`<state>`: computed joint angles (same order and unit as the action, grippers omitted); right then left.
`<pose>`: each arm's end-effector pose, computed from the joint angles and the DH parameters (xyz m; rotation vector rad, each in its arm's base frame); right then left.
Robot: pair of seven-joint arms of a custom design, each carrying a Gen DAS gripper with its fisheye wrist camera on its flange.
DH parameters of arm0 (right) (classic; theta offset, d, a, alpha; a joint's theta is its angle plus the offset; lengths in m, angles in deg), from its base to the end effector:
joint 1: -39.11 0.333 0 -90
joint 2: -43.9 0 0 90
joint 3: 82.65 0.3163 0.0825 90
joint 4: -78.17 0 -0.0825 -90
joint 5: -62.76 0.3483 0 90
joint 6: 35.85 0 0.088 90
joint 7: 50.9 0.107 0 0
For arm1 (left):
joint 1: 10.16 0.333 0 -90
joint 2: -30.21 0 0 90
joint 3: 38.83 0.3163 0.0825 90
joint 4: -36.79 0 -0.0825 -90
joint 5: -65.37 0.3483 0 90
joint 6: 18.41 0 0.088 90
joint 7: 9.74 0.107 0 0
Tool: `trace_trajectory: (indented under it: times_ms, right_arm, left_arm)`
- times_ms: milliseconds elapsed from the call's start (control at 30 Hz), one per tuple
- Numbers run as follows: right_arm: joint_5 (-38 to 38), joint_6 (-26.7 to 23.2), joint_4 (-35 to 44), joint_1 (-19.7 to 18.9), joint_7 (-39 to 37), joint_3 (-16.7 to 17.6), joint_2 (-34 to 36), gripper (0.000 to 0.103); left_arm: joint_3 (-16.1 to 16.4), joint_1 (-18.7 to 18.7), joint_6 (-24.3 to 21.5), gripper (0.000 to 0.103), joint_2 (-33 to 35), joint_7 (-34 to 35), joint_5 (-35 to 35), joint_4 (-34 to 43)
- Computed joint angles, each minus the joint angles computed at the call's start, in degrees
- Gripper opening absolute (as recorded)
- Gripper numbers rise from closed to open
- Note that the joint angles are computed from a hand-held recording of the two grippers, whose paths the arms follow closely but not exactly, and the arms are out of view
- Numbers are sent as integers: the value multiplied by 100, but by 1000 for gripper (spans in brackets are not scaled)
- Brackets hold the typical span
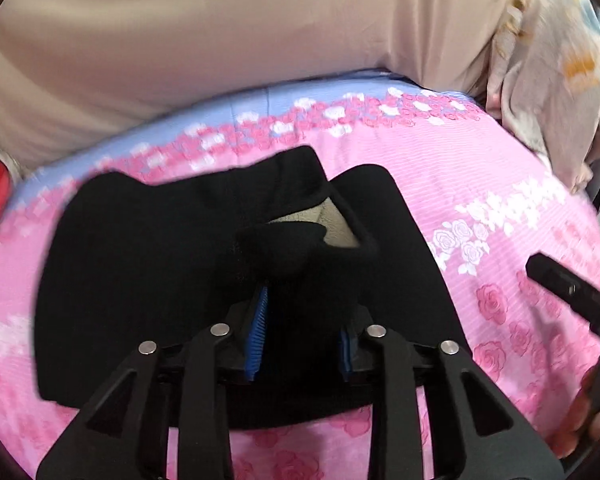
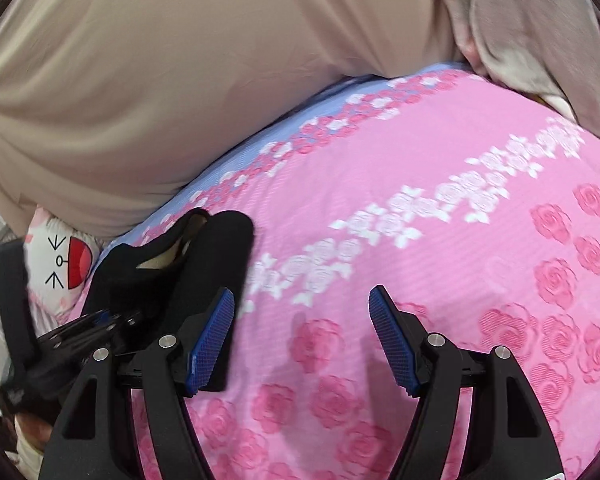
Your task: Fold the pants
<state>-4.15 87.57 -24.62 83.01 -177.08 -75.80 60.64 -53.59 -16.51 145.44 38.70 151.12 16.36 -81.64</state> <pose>0.4269 0.4527 0.4329 -0.6688 2.1690 -0.6457 0.5571 -0.1646 0.4438 -0.9397 2.4391 -0.9455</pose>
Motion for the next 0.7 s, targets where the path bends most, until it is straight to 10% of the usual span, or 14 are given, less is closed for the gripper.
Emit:
trace_trajectory:
  times_ms: [67,200,333,400,533,667,700]
  right_arm:
    - [-116,108,-117,-23,73,-13,-92,69]
    - [-1328,1309,-162,-273,679,-159,-200,69]
    - [-1917,3229,848,-796,552,-331,545,75]
    - [-926,3818,1595,-1110,-702,-226,1232,75]
    - [697,3322,2495,-1274,-2361,83,2011,75]
    - [1308,2874,3324,-1042,-3313,-4,2448,15]
    - [1153,3199,3247,-1034,-3122,-92,2393,15]
  left_arm:
    - [-164,369,-708,73,-184,449,-425,69]
    - [394,429,-2024,81,-629,746,-966,161]
    - [633,468,-1399,86,-380,312,-1004,515]
    - [657,495,-1046,86,-185,-121,-758,669]
    - [723,571,-276,86,262,-1070,144,904]
    - [783,647,-18,86,603,-1760,1031,1126]
    - [731,721,-121,86,664,-1834,1087,1216]
